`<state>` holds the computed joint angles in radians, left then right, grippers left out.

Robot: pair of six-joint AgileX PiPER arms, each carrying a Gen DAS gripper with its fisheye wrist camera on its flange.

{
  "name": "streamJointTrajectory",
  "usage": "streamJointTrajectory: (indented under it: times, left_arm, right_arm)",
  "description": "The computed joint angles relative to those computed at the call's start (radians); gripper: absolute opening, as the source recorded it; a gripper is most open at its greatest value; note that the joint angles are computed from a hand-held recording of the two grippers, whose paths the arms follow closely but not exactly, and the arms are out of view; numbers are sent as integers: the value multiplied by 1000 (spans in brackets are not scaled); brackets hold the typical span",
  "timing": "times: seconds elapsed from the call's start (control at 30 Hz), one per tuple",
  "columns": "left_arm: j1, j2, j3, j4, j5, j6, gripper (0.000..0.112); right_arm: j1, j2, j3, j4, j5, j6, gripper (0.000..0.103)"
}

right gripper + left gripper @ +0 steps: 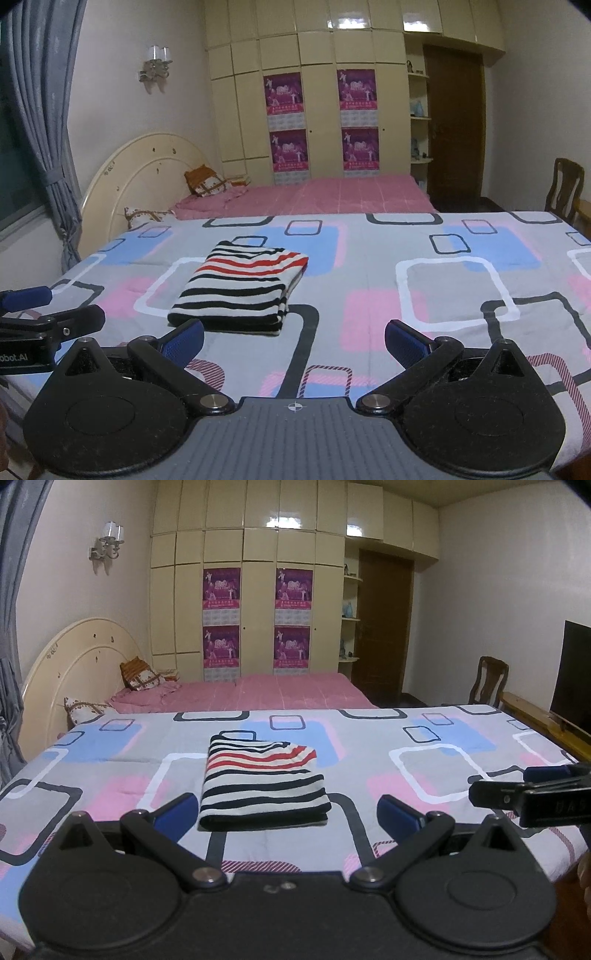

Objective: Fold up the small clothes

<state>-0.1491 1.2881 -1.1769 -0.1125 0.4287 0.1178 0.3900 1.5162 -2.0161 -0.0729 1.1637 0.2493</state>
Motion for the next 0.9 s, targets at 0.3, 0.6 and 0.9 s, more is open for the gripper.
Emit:
streamJointTrajectory:
  times: [0.3,0.6,0.9]
  left_arm:
    - [13,-10,10,-31,-8,26,103]
    - [20,-11,5,-71,-1,59,103]
    - [39,-7,1,-132,6,122,103]
  right_arm:
    - [5,-2,-4,-3,1,-14,103]
    - [-6,9,-25,4,15,-28,103]
    - [-11,11,-27,5,14,-40,103]
